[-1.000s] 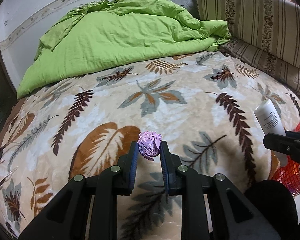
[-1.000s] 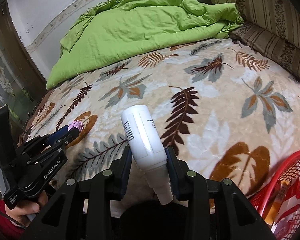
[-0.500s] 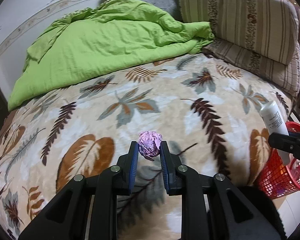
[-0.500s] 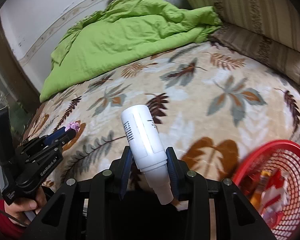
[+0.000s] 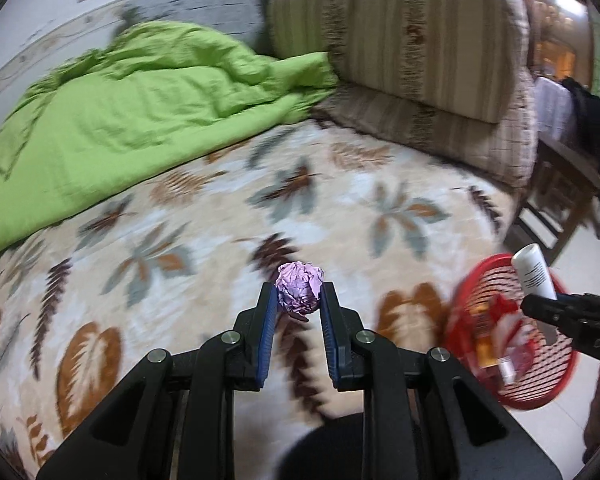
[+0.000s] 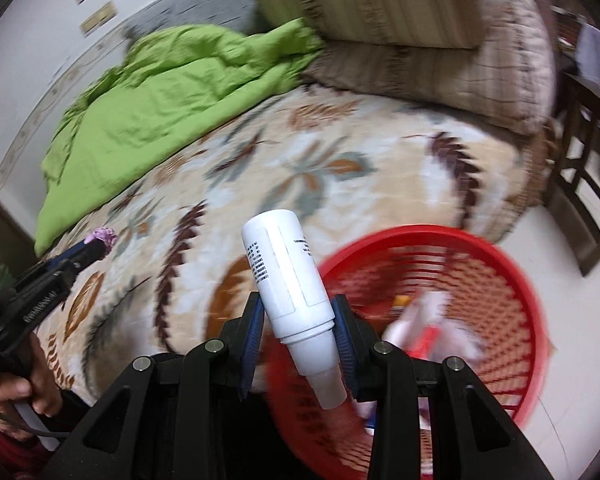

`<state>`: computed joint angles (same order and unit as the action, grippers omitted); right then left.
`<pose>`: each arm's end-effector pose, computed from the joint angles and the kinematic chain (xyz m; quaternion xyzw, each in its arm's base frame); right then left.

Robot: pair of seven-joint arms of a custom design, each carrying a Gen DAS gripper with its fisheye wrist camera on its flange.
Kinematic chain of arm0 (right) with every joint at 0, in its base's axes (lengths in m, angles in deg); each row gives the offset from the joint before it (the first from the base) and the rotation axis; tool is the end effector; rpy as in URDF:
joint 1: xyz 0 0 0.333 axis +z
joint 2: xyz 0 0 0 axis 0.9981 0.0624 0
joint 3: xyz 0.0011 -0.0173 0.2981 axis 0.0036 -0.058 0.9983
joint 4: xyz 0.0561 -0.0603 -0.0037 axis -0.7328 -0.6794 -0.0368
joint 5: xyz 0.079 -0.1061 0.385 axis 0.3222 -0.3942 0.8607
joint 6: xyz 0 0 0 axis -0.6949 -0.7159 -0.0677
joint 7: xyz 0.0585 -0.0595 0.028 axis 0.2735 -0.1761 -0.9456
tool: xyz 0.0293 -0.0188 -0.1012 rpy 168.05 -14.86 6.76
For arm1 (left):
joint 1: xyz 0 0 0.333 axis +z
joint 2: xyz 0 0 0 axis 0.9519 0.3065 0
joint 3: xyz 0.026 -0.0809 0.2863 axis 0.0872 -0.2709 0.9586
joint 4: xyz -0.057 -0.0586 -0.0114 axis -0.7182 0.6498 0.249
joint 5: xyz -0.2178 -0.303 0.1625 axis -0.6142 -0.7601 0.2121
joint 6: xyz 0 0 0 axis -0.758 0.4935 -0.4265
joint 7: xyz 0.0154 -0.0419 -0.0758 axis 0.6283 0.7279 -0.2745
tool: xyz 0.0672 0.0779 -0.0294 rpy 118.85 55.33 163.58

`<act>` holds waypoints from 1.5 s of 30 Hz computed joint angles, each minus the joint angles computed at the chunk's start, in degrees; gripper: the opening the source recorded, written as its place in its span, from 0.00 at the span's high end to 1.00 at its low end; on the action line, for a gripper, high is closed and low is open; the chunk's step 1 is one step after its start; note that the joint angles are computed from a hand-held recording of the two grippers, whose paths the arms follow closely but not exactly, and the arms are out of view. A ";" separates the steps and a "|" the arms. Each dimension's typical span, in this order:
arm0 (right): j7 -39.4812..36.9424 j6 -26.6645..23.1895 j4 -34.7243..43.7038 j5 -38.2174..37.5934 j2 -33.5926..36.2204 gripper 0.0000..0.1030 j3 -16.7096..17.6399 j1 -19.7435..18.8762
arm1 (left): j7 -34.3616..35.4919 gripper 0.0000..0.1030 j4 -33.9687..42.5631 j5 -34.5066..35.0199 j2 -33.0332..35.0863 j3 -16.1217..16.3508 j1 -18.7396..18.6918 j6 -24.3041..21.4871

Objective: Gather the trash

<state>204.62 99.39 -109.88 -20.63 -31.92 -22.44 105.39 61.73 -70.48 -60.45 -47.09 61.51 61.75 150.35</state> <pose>0.3730 0.2922 0.5414 -0.5583 0.7461 -0.1561 0.3276 0.4553 -0.0678 0.5652 -0.4937 0.7715 -0.3259 0.2342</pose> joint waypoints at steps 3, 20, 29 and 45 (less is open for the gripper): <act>1.01 -3.12 -3.18 0.35 -5.38 0.64 -0.50 -0.51 | 1.81 0.80 2.13 -2.46 0.24 0.38 -3.46 -2.94; 1.79 -7.15 -10.80 5.06 -14.40 0.62 -2.02 -2.58 | 11.29 0.71 9.53 -14.01 7.07 -4.50 -8.07 -21.65; 3.02 -11.26 -9.30 4.28 -14.20 0.40 -0.75 -3.48 | 9.22 0.38 9.82 -13.38 8.09 -5.28 -5.25 -20.32; 25.94 -37.92 12.03 -15.29 0.59 0.09 14.46 -5.39 | 9.20 0.14 -0.31 -9.18 -2.21 0.15 -0.23 -6.54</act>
